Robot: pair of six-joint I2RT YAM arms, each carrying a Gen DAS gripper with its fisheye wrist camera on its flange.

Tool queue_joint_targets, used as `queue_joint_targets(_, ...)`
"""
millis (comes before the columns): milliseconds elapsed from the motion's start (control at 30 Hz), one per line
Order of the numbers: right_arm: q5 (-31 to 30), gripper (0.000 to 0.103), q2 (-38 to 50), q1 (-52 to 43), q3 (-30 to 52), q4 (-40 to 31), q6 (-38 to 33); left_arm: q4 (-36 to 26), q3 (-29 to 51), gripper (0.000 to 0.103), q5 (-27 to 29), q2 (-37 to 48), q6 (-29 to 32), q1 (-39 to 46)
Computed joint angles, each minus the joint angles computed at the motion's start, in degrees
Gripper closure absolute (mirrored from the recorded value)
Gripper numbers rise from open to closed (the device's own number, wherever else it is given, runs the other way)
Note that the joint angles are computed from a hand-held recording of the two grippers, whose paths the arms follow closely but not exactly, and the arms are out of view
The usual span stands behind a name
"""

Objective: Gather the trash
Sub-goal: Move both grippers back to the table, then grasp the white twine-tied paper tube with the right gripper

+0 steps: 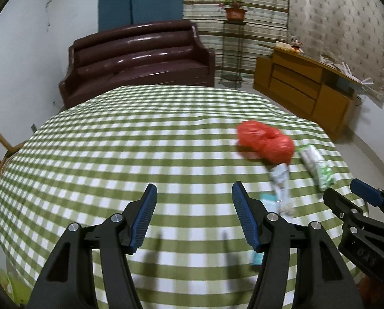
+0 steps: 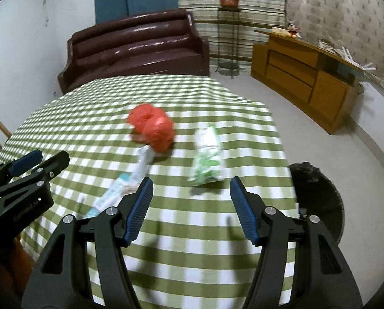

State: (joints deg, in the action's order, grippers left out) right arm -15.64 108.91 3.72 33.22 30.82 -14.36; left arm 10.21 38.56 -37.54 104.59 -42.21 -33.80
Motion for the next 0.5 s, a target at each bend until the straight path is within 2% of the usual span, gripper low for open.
queue_joint_targets(267, 4.6, 0.042, 1.5, 7.1, 0.5, -0.8, 1.2, 4.4, -8.0, 0.044, 1.7, -3.9, -0.2, 4.1)
queue_joint_targets(433, 8.8, 0.044, 3.1, 10.6, 2.2, -2.5, 1.9, 6.8, -10.3, 0.044, 3.3, -4.4, 0.2, 6.1)
queue_joint_targets(500, 9.8, 0.052, 3.3, 10.7, 2.4, -3.2, 2.0, 7.7, -10.9, 0.044, 3.8, -4.4, 0.5, 6.6)
